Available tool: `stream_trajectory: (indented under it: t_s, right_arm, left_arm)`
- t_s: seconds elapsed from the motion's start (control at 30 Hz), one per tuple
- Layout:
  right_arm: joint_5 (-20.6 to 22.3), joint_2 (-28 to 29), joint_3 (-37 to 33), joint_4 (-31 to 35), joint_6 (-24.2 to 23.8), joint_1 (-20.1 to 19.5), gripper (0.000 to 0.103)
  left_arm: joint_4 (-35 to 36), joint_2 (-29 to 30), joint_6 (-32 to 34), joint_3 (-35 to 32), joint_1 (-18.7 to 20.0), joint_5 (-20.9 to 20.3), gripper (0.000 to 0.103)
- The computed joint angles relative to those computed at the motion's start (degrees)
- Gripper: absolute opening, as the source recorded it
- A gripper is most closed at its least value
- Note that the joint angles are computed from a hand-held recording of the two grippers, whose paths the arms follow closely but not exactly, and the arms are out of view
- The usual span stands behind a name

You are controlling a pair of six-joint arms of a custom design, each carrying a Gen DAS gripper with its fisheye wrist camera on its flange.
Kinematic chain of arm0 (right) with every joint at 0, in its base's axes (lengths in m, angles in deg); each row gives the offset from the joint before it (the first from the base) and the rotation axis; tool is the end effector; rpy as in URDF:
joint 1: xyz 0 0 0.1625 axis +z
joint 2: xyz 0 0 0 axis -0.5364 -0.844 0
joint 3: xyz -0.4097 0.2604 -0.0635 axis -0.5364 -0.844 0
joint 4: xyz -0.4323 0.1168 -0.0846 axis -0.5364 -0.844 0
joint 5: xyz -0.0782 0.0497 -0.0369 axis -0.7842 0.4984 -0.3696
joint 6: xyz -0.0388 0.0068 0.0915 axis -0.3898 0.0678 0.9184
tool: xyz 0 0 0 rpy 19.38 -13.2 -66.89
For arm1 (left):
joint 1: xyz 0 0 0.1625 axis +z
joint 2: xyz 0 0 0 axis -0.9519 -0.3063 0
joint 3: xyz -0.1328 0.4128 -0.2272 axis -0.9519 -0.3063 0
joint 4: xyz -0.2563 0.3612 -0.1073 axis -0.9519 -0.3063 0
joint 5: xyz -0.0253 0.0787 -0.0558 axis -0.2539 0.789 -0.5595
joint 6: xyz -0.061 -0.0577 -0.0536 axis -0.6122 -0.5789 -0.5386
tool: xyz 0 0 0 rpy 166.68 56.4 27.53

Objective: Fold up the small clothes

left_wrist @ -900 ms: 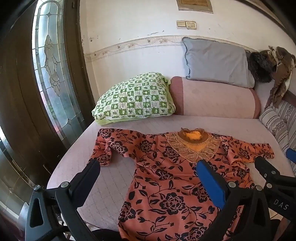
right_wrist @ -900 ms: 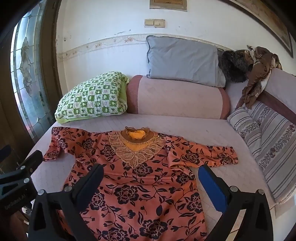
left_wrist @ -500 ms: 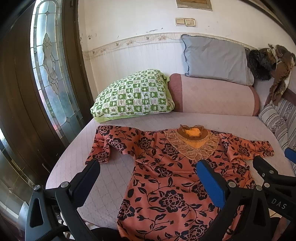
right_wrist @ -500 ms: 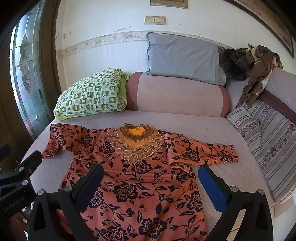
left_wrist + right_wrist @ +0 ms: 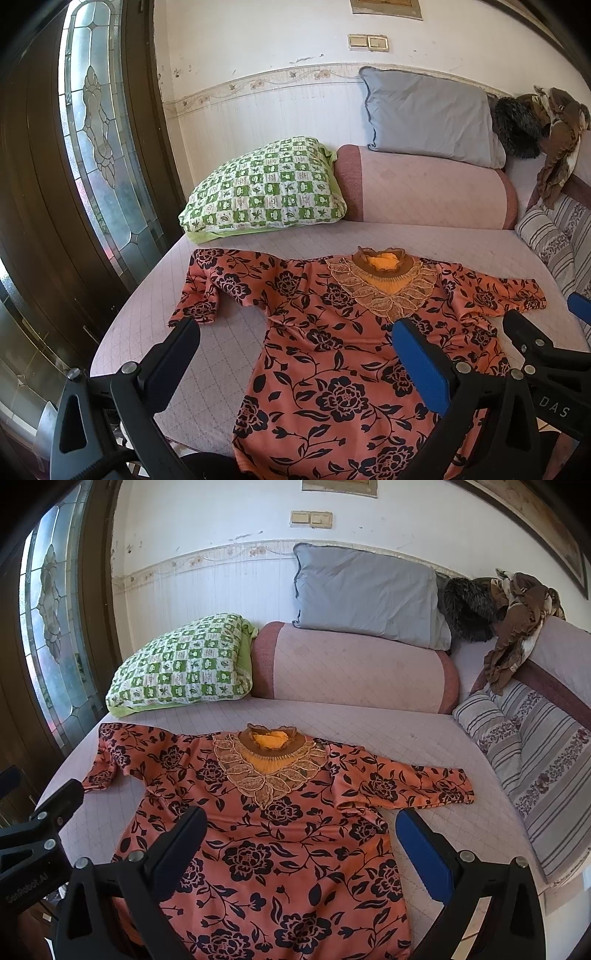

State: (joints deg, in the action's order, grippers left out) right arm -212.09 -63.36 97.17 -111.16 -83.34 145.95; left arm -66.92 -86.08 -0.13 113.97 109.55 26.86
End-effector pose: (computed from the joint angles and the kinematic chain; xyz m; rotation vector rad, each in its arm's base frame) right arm 0.3423 -0.6157 0.2996 0.5456 -2.1493 1.1219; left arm -0.4012 -0.5962 0.2725 0.2668 1.9431 -1.1102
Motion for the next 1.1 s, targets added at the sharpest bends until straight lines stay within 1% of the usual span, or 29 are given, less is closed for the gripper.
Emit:
stream_trajectory:
  t_s: [0.3,0.33,0.53,0.73,0.93,1.1]
  right_arm:
    - [0.1,0.4,0.1,-1.5,-1.1,-0.1,0.103]
    - [0.9,0.5,0.2,-2.4,-1.1,-0.3,0.103]
    - [1.5,0.7,0.3,-3.1,-1.3,-0.8,0.103]
    - [3.7,2.0,0.0,-9.3,-4.5,-1.6,0.103]
    - [4.6,1.9,0.0,-9.1,-3.4,-1.9,0.103]
    - [3.2,2.1,-0.7,-5.1,-2.1,-1.7,0.103]
  left_arm:
    - [1.0,0.2,-0.6,-0.3,0.2,-0.1,0.103]
    - [1.0,0.3,-0.5,-0.4,0.2,-0.1,0.103]
    - [1.1,0.2,-0.7,-0.5,0.6,-0.1,0.103]
    - [-1.1,0.2,0.8,-0.3,0.9,0.5,0.103]
    - [-0.4,0.1,0.1,-0.5,1.5,0.7,0.103]
    - [2.2,-0.7,-2.8,-0.3,2.2,1.4,0.103]
